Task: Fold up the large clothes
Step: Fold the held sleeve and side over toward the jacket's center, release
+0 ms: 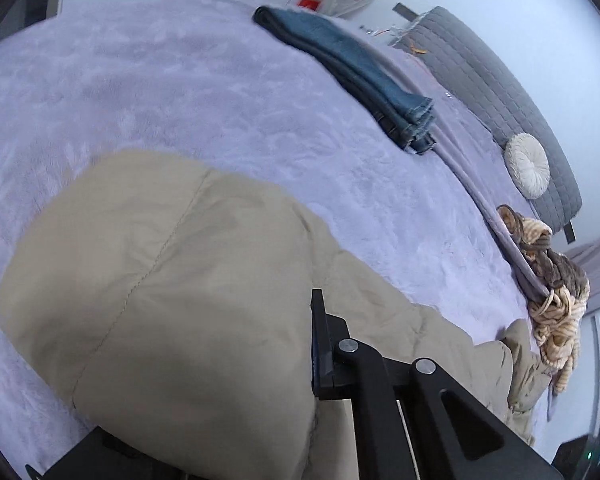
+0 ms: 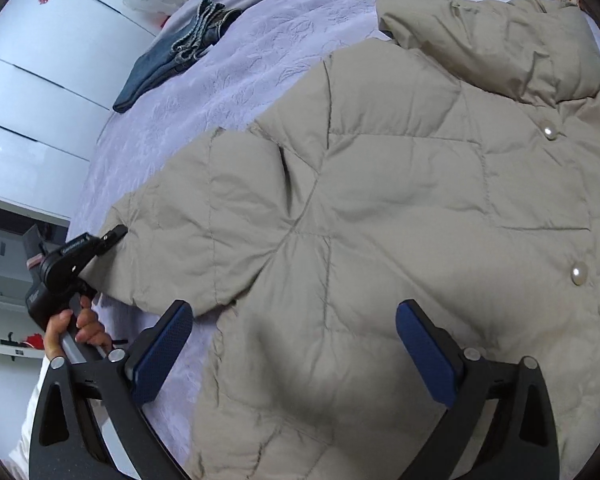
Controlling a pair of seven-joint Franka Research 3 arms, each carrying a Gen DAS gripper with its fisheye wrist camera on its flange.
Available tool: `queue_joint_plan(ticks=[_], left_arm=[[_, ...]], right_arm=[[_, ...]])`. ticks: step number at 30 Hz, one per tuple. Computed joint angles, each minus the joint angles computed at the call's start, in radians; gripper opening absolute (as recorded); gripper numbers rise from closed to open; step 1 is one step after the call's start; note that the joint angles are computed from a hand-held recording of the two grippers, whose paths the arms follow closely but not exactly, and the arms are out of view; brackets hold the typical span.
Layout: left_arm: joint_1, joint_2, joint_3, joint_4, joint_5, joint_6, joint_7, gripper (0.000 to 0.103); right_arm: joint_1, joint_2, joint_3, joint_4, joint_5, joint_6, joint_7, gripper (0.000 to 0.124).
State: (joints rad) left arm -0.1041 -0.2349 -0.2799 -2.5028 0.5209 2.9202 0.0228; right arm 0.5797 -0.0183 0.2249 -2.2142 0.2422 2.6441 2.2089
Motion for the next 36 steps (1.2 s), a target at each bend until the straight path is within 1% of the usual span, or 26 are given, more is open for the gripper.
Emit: queue_joint_plan(ticks=[1, 2, 3, 5, 6, 8, 9, 12, 15, 17, 20, 21, 22, 24, 25, 27, 29, 30, 31, 32, 33, 34, 35, 36], left_arm=[[-0.005, -0.021, -0.006, 0.008, 0.015, -0.016, 0.018, 0.008], [-0.017, -0.047, -0.01, 0.012, 0.022, -0.03, 0.043, 0.008], [-0.029, -0.057, -0.008, 0.028, 0.024, -0.035, 0.079, 0.008], [-0.058, -0.083, -0.009, 0.048, 0.013, -0.04, 0.139, 0.008], [-0.073, -0.085, -0.009, 0.065, 0.007, -0.037, 0.173, 0.008], [-0.107, -0.096, -0.018, 0.09, -0.011, -0.033, 0.232, 0.008], [-0.125, -0.091, -0.018, 0.106, -0.024, -0.023, 0.264, 0.008], [-0.196, -0.003, -0.005, 0.199, -0.1, 0.039, 0.38, 0.008], [-0.257, 0.124, -0.018, 0.336, -0.169, 0.072, 0.487, 0.008], [-0.279, 0.217, -0.049, 0.454, -0.159, 0.039, 0.523, 0.008], [-0.337, 0.362, -0.069, 0.631, -0.155, -0.035, 0.601, 0.008], [-0.353, 0.407, -0.079, 0.68, -0.172, -0.059, 0.644, 0.008], [-0.381, 0.458, -0.078, 0.74, -0.159, -0.097, 0.661, 0.008], [-0.45, 0.557, -0.059, 0.851, -0.111, -0.185, 0.672, 0.009], [-0.483, 0.607, -0.051, 0.909, -0.095, -0.241, 0.687, 0.009], [-0.537, 0.696, -0.042, 1.008, -0.08, -0.355, 0.74, 0.009], [-0.594, 0.771, -0.028, 1.095, -0.067, -0.48, 0.787, 0.009], [-0.615, 0.799, -0.023, 1.125, -0.065, -0.524, 0.808, 0.009], [-0.629, 0.811, -0.015, 1.129, -0.062, -0.543, 0.818, 0.009], [-0.647, 0.808, 0.0, 1.115, -0.044, -0.552, 0.806, 0.012], [-0.66, 0.801, 0.012, 1.101, -0.026, -0.545, 0.789, 0.021], [-0.662, 0.788, 0.014, 1.08, -0.021, -0.528, 0.779, 0.041], [-0.656, 0.778, 0.005, 1.065, -0.03, -0.516, 0.783, 0.058], [-0.669, 0.773, 0.014, 1.066, -0.015, -0.527, 0.765, 0.087]], right_arm=[[0.002, 0.029, 0.0, 0.012, 0.054, 0.028, -0.032, 0.031], [0.002, 0.059, 0.001, 0.023, 0.128, 0.056, -0.072, 0.011], [0.0, 0.062, 0.005, 0.013, 0.202, 0.084, -0.112, 0.004], [-0.002, 0.108, 0.024, 0.022, 0.372, 0.168, -0.23, 0.004], [-0.007, 0.126, 0.039, 0.027, 0.46, 0.195, -0.298, 0.004], [-0.019, 0.177, 0.064, 0.062, 0.597, 0.211, -0.401, 0.004], [-0.023, 0.194, 0.07, 0.073, 0.635, 0.204, -0.433, 0.004], [-0.024, 0.234, 0.067, 0.094, 0.649, 0.169, -0.452, 0.0], [-0.042, 0.254, 0.08, 0.114, 0.711, 0.141, -0.511, 0.0], [-0.061, 0.24, 0.089, 0.111, 0.785, 0.11, -0.572, 0.0], [-0.066, 0.131, 0.066, 0.021, 0.854, 0.101, -0.608, 0.0], [-0.06, 0.078, 0.049, -0.028, 0.834, 0.111, -0.577, 0.0], [-0.057, 0.021, 0.028, -0.081, 0.786, 0.111, -0.515, 0.0], [-0.062, -0.096, -0.008, -0.186, 0.72, 0.105, -0.414, 0.0], [-0.069, -0.15, -0.019, -0.232, 0.67, 0.106, -0.362, 0.0], [-0.113, -0.265, -0.021, -0.319, 0.488, 0.085, -0.21, 0.001], [-0.157, -0.352, -0.017, -0.374, 0.35, 0.046, -0.103, 0.002], [-0.167, -0.382, -0.02, -0.392, 0.31, 0.03, -0.072, 0.002], [-0.174, -0.411, -0.027, -0.408, 0.281, 0.012, -0.051, 0.002], [-0.181, -0.428, -0.03, -0.419, 0.254, -0.003, -0.031, 0.002], [-0.181, -0.433, -0.037, -0.423, 0.24, -0.008, -0.021, 0.002], [-0.178, -0.433, -0.044, -0.426, 0.234, -0.007, -0.016, 0.002], [-0.174, -0.431, -0.052, -0.429, 0.233, -0.004, -0.015, 0.002], [-0.172, -0.419, -0.058, -0.422, 0.23, 0.0, -0.015, 0.002]])
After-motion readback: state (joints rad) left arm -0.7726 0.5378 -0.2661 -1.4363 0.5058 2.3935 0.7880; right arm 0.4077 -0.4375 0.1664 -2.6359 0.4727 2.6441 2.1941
